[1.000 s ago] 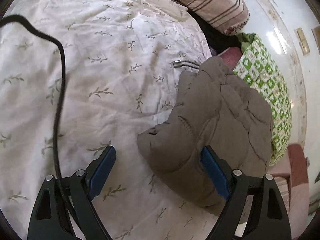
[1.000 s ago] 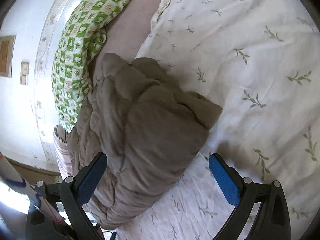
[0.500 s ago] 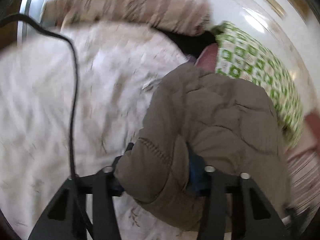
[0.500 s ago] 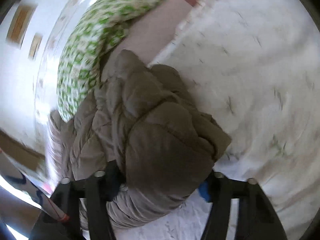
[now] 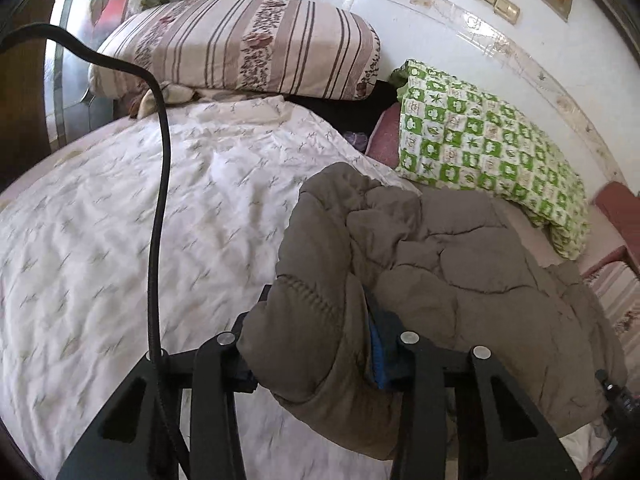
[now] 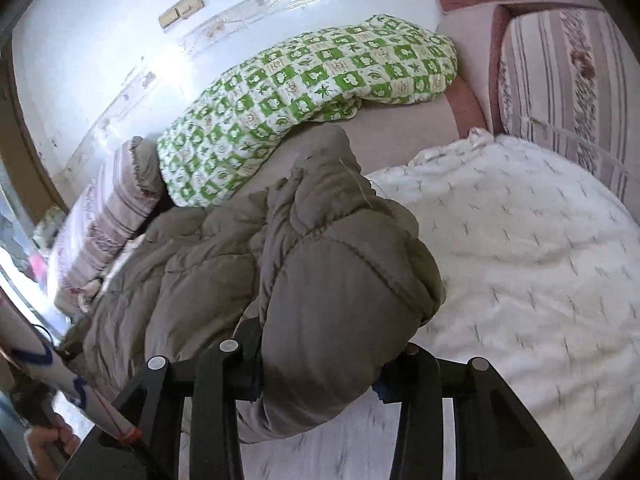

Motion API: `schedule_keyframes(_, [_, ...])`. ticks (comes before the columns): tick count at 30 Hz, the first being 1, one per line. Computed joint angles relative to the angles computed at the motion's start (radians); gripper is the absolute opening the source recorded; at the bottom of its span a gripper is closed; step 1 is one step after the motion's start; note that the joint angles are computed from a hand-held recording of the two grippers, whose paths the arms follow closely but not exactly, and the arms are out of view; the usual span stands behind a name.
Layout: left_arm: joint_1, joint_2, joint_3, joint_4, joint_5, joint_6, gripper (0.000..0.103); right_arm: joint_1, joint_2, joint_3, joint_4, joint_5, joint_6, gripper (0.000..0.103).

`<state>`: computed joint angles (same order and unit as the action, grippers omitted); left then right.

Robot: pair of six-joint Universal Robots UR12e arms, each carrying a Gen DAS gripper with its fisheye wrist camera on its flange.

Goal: Fold large clothes

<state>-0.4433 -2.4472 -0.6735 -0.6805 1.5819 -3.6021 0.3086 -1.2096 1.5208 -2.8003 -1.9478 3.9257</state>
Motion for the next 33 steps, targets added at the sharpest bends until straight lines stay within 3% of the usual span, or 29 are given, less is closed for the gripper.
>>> schedule_keyframes(3, [0.001, 0.079, -0.150, 0.069, -0.004, -0.003, 0.041, 0.024, -0.036, 0.052, -0.011, -0.003, 0.023, 0.042])
schedule_keyframes(7, [0.005, 0.122, -0.239, 0.056, -0.003, -0.040, 0.049, 0.029, -0.067, 0.113, 0.017, 0.049, 0.132, 0.046])
schedule_keyframes(10, [0.007, 0.140, -0.269, 0.031, 0.042, -0.083, 0.061, 0.011, -0.077, 0.138, 0.060, 0.131, 0.220, 0.061])
schedule_keyframes(13, [0.015, 0.177, -0.331, 0.086, 0.081, -0.152, 0.062, -0.012, -0.099, 0.174, 0.055, 0.212, 0.321, 0.070])
schedule_keyframes(16, [0.006, 0.209, -0.387, 0.176, 0.183, -0.155, 0.063, 0.003, -0.130, 0.205, 0.047, 0.175, 0.368, 0.074])
schedule_keyframes(18, [-0.009, 0.213, -0.390, 0.230, 0.236, -0.092, 0.064, 0.033, -0.150, 0.215, 0.068, 0.077, 0.386, 0.075])
schedule_keyframes(21, [-0.038, 0.192, -0.347, 0.285, 0.263, 0.077, 0.066, 0.074, -0.160, 0.202, 0.073, -0.091, 0.367, 0.076])
schedule_keyframes(23, [-0.055, 0.163, -0.284, 0.273, 0.196, 0.187, 0.073, 0.100, -0.138, 0.170, -0.001, -0.191, 0.258, 0.078])
schedule_keyframes(24, [-0.059, 0.144, -0.242, 0.238, 0.144, 0.228, 0.073, 0.106, -0.119, 0.144, -0.043, -0.197, 0.175, 0.084])
schedule_keyframes(27, [-0.075, 0.067, -0.078, 0.058, 0.011, 0.321, 0.074, 0.091, -0.059, 0.050, -0.071, -0.072, -0.017, 0.089])
schedule_keyframes(29, [-0.092, 0.002, 0.036, -0.031, 0.020, 0.356, 0.073, 0.076, -0.005, -0.033, -0.008, -0.002, -0.102, 0.089])
schedule_keyframes(33, [-0.110, -0.138, 0.272, -0.245, 0.057, 0.411, 0.074, 0.041, 0.074, -0.137, 0.141, 0.121, -0.121, 0.089])
